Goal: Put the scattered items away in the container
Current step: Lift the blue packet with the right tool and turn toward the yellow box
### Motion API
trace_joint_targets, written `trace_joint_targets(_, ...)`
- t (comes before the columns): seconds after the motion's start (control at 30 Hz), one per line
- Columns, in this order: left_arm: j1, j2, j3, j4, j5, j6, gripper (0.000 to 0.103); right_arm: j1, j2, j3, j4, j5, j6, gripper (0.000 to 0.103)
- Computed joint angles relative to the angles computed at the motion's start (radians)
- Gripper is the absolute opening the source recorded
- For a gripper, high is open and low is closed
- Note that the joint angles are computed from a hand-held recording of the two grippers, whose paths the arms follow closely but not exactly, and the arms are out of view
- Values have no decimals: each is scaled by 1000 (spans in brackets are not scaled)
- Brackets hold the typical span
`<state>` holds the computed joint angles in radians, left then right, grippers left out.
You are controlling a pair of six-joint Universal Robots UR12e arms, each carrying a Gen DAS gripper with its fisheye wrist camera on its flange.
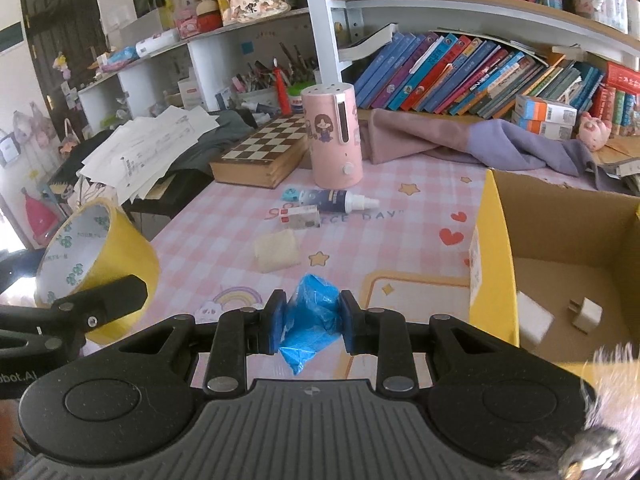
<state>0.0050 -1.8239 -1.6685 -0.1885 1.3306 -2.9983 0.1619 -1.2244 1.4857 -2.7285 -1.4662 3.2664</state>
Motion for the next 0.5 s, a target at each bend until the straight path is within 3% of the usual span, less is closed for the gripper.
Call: trace_joint_targets(0.5,12,91,-114,-22,-103,37,92,26,-121,168,-49,-99,36,26)
